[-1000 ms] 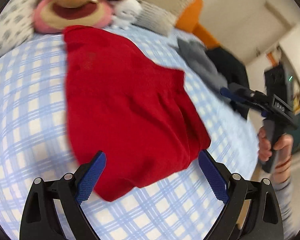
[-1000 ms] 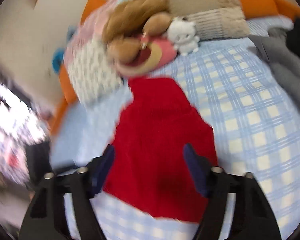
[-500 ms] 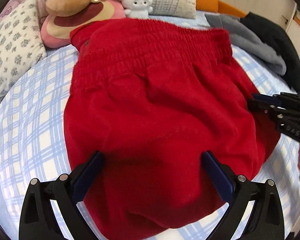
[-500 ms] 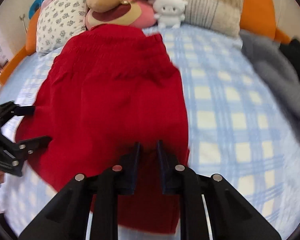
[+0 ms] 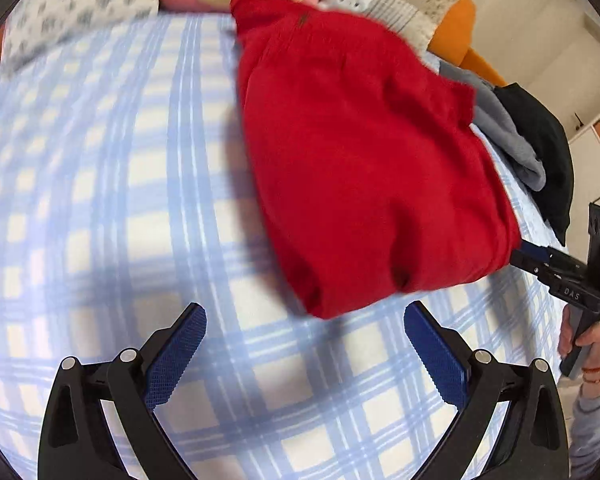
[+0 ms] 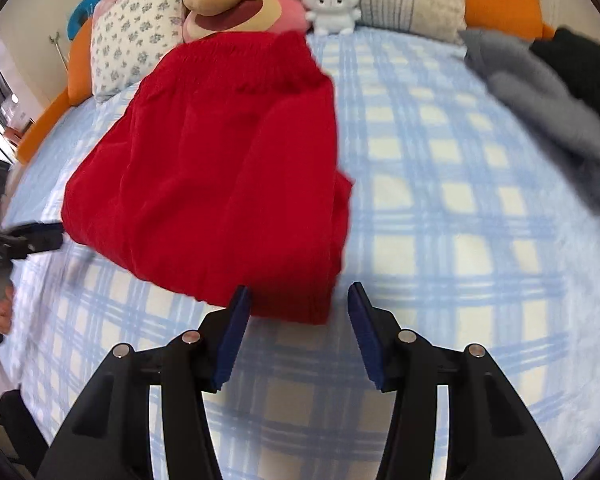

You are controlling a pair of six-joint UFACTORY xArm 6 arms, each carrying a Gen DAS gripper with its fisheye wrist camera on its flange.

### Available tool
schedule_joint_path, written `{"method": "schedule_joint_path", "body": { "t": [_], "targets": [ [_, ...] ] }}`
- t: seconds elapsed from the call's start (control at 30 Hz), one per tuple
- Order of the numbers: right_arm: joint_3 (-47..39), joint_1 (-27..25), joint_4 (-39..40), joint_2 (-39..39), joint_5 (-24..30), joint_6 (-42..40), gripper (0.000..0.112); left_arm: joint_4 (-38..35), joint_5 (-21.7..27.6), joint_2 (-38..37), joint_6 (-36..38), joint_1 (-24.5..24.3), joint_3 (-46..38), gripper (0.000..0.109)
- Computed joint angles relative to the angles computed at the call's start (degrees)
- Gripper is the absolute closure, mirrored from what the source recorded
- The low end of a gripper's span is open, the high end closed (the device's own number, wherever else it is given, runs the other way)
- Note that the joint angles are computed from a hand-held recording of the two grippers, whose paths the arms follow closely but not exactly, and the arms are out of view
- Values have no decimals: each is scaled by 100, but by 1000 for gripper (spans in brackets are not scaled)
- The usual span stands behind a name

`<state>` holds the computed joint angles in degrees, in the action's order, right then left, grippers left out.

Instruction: Fold large clothes

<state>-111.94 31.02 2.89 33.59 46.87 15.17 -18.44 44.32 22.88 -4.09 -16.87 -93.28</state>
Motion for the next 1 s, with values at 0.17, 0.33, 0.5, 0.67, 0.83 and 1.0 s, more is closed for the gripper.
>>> {"method": "schedule_joint_path", "body": {
  "t": [0.17, 0.33, 0.5, 0.67, 0.83, 1.0],
  "targets": [
    [-268, -20, 307, 269, -118, -69, 79, 476, -236, 272, -105, -171, -226, 28],
    [-145, 123, -440, -16, -265, -47, 91, 1188, 437, 519, -52, -396, -1058, 80],
    [-562, 125, -699, -5, 102, -248, 99, 1366, 1017, 455, 411, -389, -1509, 87],
    [-262, -22, -428, -149, -33, -291, 108, 1398, 1346, 378, 850, -282, -1545, 88],
    [120, -14, -387, -120, -117, -215, 108, 1327, 1040, 279, 885, -259, -830, 88],
    [258, -17, -388, -145, -233, -132, 103, 996, 1048, 198, 672, -72, -668, 64]
  ]
}}
